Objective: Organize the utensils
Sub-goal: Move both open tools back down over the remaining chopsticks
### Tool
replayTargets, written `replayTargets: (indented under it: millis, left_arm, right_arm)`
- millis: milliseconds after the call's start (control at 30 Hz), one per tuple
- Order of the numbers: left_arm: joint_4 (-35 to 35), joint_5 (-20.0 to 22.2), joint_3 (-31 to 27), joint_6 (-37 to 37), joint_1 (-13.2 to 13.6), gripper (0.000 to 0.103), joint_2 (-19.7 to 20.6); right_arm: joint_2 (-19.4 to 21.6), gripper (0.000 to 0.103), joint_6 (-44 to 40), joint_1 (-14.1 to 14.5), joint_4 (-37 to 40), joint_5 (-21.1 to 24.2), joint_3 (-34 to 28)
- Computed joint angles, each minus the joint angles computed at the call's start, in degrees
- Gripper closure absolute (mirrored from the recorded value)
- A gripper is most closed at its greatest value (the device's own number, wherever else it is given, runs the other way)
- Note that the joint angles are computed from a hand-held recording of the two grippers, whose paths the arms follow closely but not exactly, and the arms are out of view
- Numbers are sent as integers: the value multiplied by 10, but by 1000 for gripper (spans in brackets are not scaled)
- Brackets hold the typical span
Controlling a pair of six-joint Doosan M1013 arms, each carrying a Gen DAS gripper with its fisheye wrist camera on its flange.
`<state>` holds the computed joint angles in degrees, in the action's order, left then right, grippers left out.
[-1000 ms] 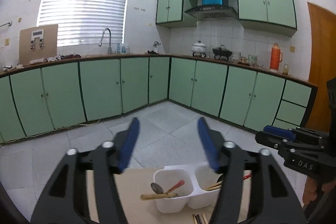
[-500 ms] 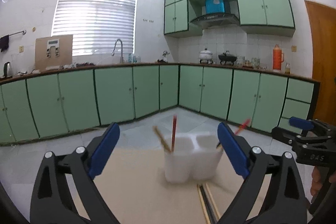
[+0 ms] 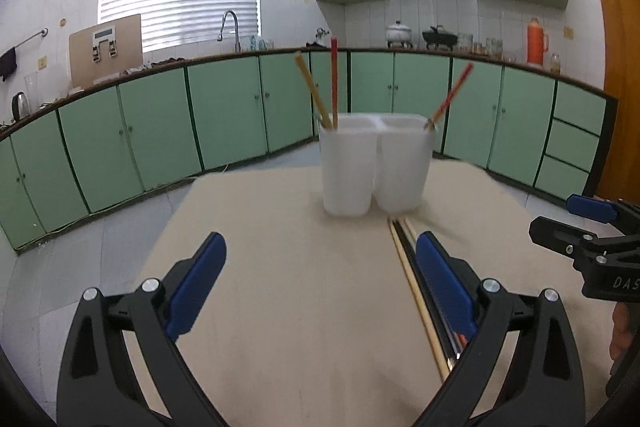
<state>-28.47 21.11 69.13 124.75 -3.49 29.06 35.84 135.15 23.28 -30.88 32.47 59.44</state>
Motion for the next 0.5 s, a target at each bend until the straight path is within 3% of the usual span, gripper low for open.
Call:
replayTargets:
  millis: [100,267,333,500]
  left_arm:
    - [14,2,13,-12,-2,10,-6]
    - [40,18,31,-29,-1,10,-13]
    - [59,32,34,-41,-1,10,-14]
    - [106,72,36,-83,-3,10,-15]
  right_arm:
    - [-4,14,9,3,3,8,13]
    - [-4,25,8,11,19,50,20]
    - [-4,37,7,14,30,64,23]
    - [-5,51,-50,18,96,74,32]
